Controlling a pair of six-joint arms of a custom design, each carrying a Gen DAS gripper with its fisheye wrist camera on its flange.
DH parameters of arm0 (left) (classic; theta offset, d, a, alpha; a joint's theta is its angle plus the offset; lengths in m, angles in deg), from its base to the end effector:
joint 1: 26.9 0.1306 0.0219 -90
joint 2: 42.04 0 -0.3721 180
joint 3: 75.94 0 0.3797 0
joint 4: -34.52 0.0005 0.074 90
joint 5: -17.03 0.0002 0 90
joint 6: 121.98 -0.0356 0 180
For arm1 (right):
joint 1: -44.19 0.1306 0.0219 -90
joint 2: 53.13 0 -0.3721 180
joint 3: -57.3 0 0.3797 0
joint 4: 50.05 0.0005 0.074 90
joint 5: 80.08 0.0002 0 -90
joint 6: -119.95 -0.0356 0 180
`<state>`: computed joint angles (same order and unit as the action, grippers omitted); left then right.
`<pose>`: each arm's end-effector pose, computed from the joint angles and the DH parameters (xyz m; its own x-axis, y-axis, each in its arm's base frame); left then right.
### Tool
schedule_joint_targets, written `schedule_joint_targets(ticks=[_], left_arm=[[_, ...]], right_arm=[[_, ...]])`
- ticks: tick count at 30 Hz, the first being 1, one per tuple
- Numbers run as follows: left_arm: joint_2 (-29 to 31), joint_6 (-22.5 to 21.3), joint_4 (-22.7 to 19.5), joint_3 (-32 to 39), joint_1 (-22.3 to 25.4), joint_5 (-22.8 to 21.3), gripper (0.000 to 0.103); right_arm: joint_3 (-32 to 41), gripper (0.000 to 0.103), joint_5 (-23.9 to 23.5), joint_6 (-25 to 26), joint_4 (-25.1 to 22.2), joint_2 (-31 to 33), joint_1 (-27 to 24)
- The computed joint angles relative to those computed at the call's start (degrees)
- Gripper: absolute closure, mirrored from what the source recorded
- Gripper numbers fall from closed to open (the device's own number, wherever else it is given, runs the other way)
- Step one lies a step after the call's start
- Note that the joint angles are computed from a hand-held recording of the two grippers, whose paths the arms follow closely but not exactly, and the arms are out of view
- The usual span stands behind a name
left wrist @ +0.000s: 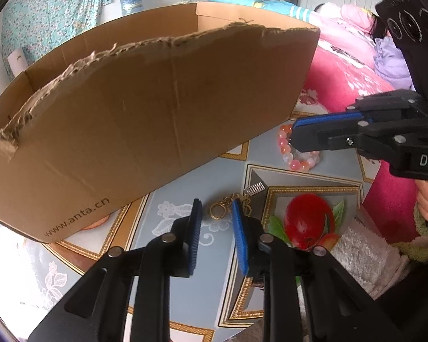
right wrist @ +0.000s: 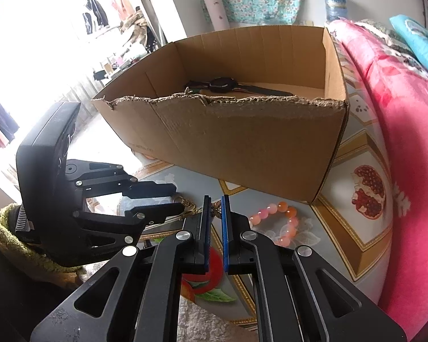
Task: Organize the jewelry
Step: 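Carry the gold charm in the right tool into the box and open it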
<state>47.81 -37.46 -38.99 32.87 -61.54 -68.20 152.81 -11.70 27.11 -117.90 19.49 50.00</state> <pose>0.3628 -0.2549 0.5368 -0.6093 0.5366 -0.5838 0.6674 0.7446 -0.0120 0.3332 0.0466 0.5576 -0.7196 -0.0269 -0.6938 -0.3182 0.9009 0.2951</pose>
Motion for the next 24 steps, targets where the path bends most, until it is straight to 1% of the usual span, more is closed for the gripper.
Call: schedule_joint_targets(ticks=[2,7,17,22,24], left_arm=[[0.4,-0.5,-0.5,0.5,0.0,0.6,0.093],[0.5,-2.0,-0.7,0.6,-0.2,0.3,0.094],[-0.7,-1.1,-1.0,0.2,0.0,0.9,0.094],[-2.0,-0.1,-1.0,1.9,0.5,2.7,0.094],[-2.3,0.5,-0.7,3.9,1.3,4.4,0.094]], right_arm=[[0.1,0.098,-0.5,0.0,0.1,0.1,-0.1],[0.5,0.098,-0.8,-0.4,0.5,0.4,-0.3],[0.7,0.098,-0.3,0.0,0.6,-0.3,-0.3],[2.6,0.098,-0.7,0.8,0.9,-1.0,-0.1],[4.5,0.098,-1.3,1.2,1.6,-0.7,0.0]])
